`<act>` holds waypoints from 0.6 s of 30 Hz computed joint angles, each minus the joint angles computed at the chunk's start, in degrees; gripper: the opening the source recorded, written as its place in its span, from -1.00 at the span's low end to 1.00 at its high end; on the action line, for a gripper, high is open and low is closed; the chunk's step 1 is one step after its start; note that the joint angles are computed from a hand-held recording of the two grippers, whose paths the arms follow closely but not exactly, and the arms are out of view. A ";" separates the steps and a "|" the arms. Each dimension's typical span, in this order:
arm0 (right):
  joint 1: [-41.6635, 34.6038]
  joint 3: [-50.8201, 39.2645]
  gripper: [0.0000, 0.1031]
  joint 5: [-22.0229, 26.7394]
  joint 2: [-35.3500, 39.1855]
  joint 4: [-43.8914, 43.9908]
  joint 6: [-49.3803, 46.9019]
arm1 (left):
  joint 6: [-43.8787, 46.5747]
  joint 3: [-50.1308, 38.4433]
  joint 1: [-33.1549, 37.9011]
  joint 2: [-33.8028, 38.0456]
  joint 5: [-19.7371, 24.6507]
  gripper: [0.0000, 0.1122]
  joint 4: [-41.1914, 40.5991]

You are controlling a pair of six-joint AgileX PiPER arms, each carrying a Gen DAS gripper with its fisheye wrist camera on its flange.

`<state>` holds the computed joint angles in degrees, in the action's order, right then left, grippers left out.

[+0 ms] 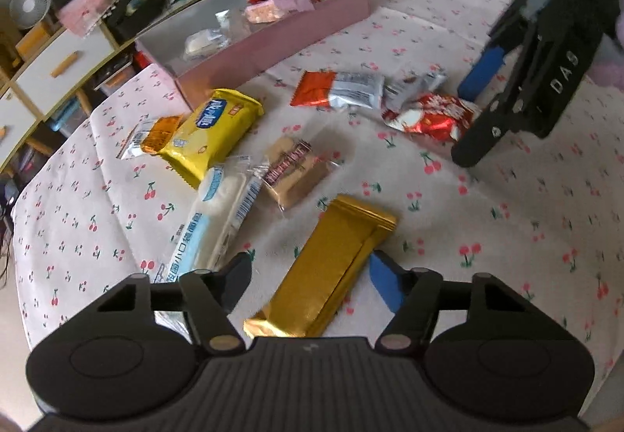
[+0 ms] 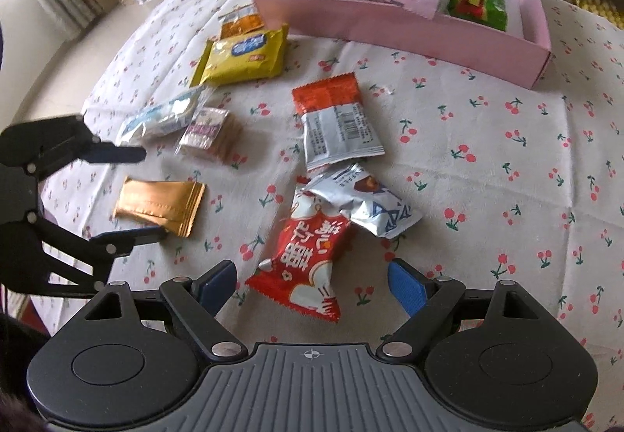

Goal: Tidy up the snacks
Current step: 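Grasp the gold-wrapped bar with the left tool while the right tool grasps the red candy bag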

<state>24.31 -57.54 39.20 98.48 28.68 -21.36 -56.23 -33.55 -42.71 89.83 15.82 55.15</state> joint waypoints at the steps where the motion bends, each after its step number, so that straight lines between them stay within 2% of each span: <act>1: -0.07 0.15 0.67 -0.42 -0.06 0.19 0.37 | -0.37 -0.27 0.14 0.23 0.09 0.08 -0.40; 4: 0.03 0.54 0.63 -1.87 -0.19 -0.48 1.78 | -1.04 -1.40 0.33 0.75 1.36 -0.11 -2.93; 8: 0.08 0.58 0.40 -2.41 -0.51 -1.99 2.33 | -2.52 -2.88 -0.36 1.34 4.27 -0.23 -5.10; 10: -0.20 0.63 0.20 -2.38 -0.87 -2.97 2.75 | -4.10 -3.83 -1.32 1.65 7.22 -0.24 -5.68; 12: -0.35 0.65 0.13 -2.72 -1.25 -5.25 5.18 | -3.46 -4.43 -1.27 1.54 8.37 -0.26 -8.03; 15: -1.15 0.61 0.12 -2.75 -1.78 -7.97 8.07 | 1.78 -4.90 -0.50 1.12 8.56 -0.26 -12.95; 18: -2.33 0.76 0.12 -1.85 -1.94 -5.98 5.68 | 4.15 -3.86 -0.96 0.64 7.70 -0.17 -12.16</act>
<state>21.99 -56.77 37.35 96.54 22.70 -15.68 -52.09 -37.41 -43.67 90.47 23.52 42.99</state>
